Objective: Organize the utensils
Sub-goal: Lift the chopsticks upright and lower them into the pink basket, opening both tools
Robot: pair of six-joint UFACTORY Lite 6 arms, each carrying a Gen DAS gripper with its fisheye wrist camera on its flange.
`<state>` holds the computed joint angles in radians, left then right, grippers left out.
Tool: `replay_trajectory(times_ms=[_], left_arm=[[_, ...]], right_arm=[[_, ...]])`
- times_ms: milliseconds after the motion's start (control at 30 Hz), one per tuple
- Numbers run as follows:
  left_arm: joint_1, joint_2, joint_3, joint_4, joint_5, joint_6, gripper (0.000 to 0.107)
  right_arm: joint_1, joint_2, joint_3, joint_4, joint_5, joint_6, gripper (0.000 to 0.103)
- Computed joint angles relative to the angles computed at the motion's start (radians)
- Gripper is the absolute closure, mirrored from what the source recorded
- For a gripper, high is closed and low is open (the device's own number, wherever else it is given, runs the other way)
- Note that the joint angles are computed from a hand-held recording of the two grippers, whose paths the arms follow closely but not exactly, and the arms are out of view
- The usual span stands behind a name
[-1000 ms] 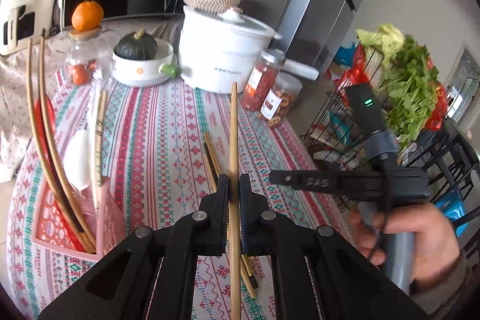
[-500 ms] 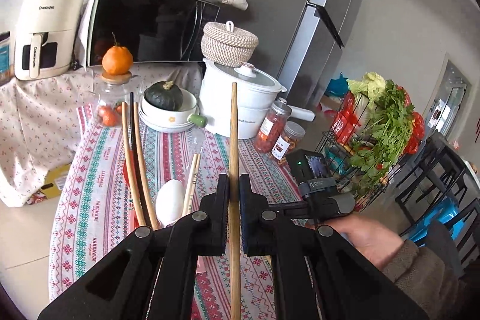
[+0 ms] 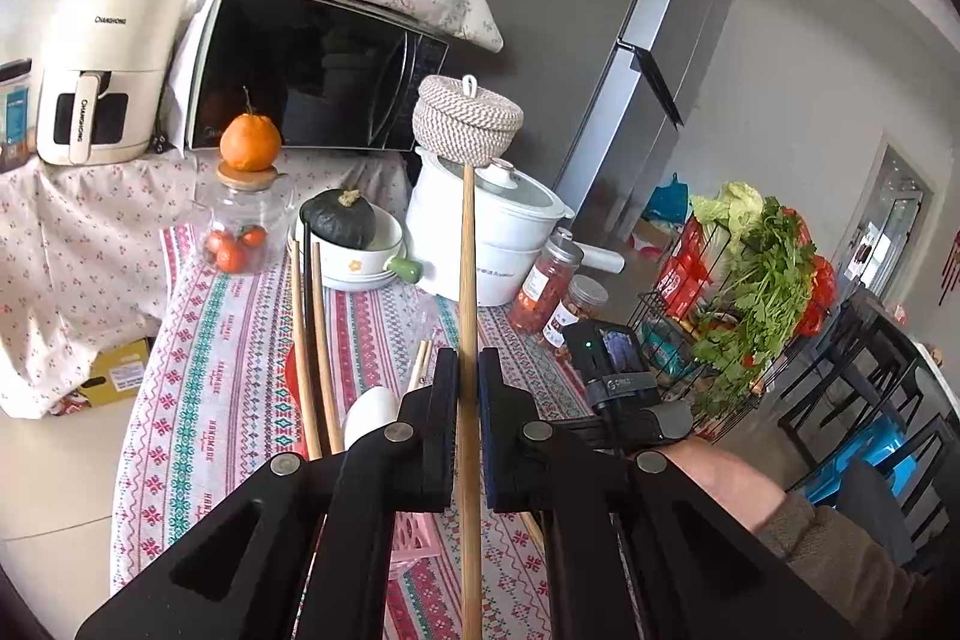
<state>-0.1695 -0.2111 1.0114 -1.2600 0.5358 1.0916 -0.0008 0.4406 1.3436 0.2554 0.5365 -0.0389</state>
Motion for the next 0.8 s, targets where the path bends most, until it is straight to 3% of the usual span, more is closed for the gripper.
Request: replay_trajectory(times_ms=[367,800], left_arm=[[0.039,0.011,-0.005,-0.097,0.012,0.089,0.100],[0.058,0.007,-0.010,-0.177,0.008,0.152,0.100]], right_arm=[[-0.045,-0.163,-0.093,0.187,-0.030,-0.159,0.101],[-0.019,-0.364,-0.205,0.163,-0.084,-0.140,0.103]])
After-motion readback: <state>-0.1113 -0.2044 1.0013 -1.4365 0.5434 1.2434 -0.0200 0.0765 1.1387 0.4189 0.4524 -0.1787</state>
